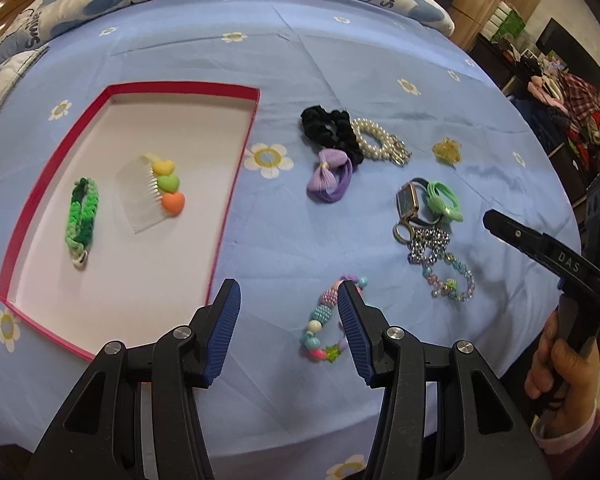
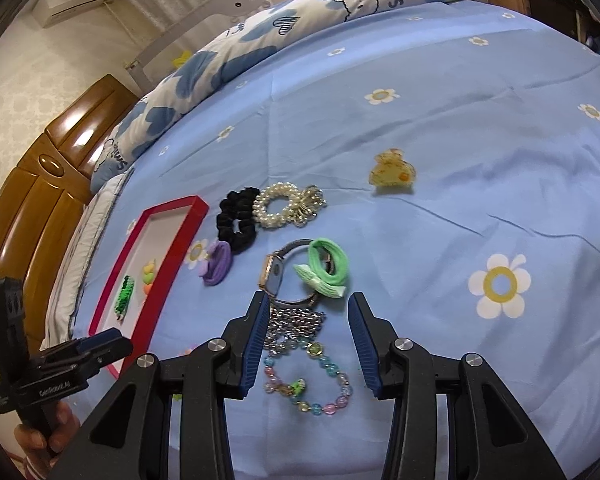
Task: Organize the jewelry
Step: 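Grasp the pastel beaded bracelet with the left tool while the right tool grasps the green hair tie, then carry the beaded bracelet with the left tool while the right tool carries the green hair tie to the box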
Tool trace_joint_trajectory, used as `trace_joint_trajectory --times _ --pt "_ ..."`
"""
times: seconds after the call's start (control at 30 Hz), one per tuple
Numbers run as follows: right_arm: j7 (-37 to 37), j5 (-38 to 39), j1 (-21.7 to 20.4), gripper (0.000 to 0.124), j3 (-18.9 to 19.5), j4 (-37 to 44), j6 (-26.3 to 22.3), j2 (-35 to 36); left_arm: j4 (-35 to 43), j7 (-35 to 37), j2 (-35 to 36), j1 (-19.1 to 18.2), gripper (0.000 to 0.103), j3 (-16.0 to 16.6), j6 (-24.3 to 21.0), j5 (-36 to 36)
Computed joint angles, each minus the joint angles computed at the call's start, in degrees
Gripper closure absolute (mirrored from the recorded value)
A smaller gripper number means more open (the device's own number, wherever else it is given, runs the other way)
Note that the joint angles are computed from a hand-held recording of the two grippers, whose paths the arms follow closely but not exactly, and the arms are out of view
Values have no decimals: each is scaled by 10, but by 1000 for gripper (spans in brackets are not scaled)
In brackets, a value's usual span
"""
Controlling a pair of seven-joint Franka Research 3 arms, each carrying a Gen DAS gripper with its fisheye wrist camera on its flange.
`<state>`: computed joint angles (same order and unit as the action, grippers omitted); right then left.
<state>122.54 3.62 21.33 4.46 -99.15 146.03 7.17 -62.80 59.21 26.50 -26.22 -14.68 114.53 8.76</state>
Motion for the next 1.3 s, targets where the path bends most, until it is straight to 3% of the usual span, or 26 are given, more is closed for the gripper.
trace_joint_trajectory --times 0.57,0.8,0.9,0.97,1.3 --pt "-11 6 -2 80 -10 37 -15 49 40 45 50 -21 54 -9 -52 -19" --pt "-18 1 1 85 -13 52 -27 65 41 55 56 -35 54 -3 -50 -1" --pt "-29 0 4 103 -11 60 -28 72 35 58 53 -33 79 -3 -43 -2" --pt "-26 -6 8 106 -14 57 -23 69 24 60 46 -24 91 -8 -31 -16" --pt "-43 19 10 110 1 14 21 26 -45 39 -11 5 92 -12 51 -38"
